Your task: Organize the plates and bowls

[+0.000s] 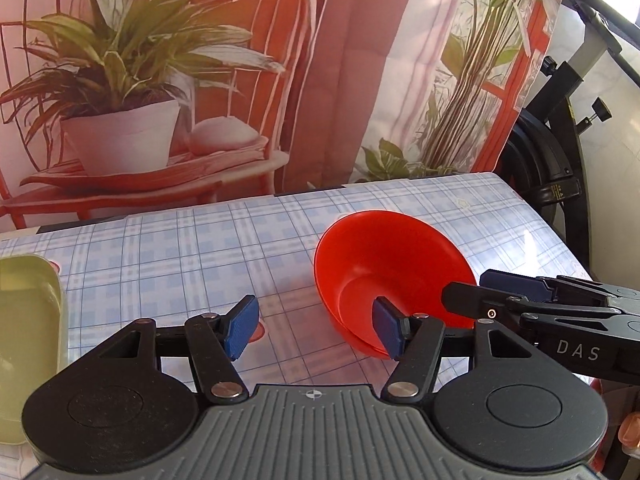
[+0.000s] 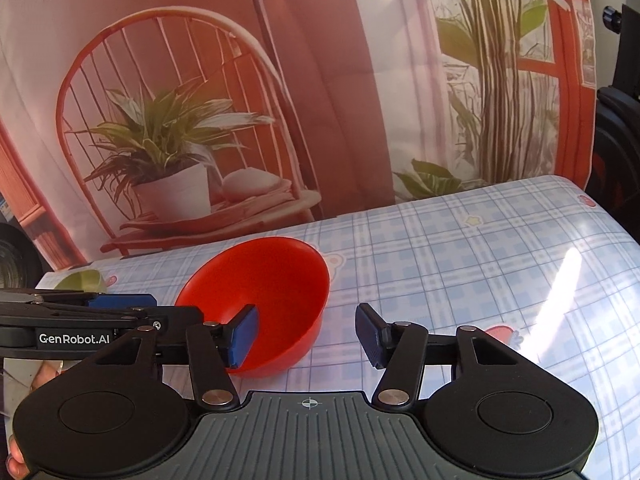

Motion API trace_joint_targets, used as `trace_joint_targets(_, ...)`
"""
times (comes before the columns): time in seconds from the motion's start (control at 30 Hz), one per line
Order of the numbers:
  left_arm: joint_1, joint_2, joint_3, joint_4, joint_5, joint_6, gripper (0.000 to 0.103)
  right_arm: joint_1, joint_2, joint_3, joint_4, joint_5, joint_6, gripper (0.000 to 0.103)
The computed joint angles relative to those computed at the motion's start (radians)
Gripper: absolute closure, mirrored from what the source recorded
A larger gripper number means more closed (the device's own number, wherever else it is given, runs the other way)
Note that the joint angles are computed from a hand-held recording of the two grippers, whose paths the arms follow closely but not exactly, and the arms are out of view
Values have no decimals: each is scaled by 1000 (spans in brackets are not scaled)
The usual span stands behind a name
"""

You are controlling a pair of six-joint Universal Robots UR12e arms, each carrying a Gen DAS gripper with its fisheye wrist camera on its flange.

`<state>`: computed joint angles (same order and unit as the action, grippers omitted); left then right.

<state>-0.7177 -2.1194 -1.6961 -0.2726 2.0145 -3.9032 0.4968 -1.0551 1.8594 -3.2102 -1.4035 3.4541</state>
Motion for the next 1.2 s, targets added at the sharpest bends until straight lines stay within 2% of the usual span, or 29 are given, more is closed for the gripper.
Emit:
trace_joint_targets(0.13,10,-5,-5,14,-31,-12,52,-2,10,-7,3,16,5,59)
trace_joint_targets(0.2,10,-6,-9,37,-39,-8,65,-2,12,-7,0,22,10,68)
trace_joint_targets(0.27,8,-8,-4,27,-41,-3,85,-4,12,-7,-5,35,21,75)
trace_joint_targets(0.3,8,-8,-3,27,-45,1,87,-6,11,-4,-10,44,25,77)
trace_joint_targets(0.37,6,-8,-2,32,-46,5,88,-3,6,-2,-14,35,25,83)
trace_joint_targets(0.53,-4,6,-7,30,-31,10,88,1,-14,12,-34,28,45,85)
trace_joint_targets(1.2,-108,88,-48,42,89,14,88,46,-158,134,-97,-42,116,85)
